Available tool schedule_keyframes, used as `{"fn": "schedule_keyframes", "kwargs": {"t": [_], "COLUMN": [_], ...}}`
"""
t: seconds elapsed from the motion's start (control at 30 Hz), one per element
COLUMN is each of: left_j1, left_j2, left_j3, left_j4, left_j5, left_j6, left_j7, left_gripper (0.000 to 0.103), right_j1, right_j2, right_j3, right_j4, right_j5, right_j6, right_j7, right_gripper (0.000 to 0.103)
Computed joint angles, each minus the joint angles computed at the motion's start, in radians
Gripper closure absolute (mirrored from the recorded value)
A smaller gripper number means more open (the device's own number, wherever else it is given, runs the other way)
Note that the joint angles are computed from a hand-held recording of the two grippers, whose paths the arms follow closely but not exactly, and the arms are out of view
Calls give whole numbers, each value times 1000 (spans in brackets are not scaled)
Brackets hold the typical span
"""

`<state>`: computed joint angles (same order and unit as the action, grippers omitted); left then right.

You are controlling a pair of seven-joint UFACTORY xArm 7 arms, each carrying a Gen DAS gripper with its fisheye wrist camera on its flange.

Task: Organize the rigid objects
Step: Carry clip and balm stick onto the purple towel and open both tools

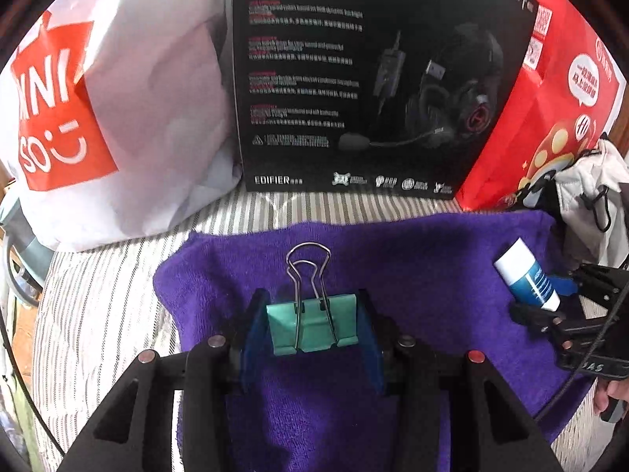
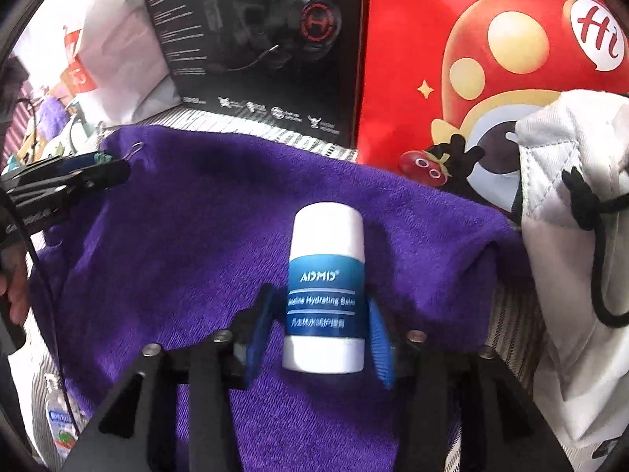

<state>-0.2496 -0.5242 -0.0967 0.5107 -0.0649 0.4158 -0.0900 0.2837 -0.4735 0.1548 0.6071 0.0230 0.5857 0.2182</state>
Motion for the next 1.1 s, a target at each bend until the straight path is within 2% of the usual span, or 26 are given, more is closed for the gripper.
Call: {"fn": "schedule_keyframes", "kwargs": {"t": [0.17,0.33,0.43,0.57,0.8,0.9,1.03,1.1], "left_j1": [21,30,39,40,25,26,12,6], "left_j2": [15,51,61,62,32,-11,-110,-174], "left_j3": [-28,-42,-57,-56,-44,-60,-75,-78], "left_j4": [2,33,43,40,20,7,-22,-45], "left_j5": [33,68,98,111,103,116,130,131], "left_j6": [11,68,82,82,93,117,141,155], "left_j7": [-31,-52,-72,-97,-103,-113,-121,-124], "left_gripper": [62,61,61,58,45,42,26,25], "right_j1": [-13,0,11,41,68,75,88,97], "right_j2": [-79,-174,-260,-354,-520,-554,-585,-612], "right_j3": [16,27,38,45,66,77,94,101], "right_j4": [-24,-39,-52,-79,-98,-104,-108,-118], "right_j5": [-16,-12,-7,23,47,62,71,82], "right_j6": [47,113,180,218,387,410,430,438], "right_j7": [47,86,113,146,196,218,240,260], "right_gripper": [51,49,45,35,34,34,33,33]}}
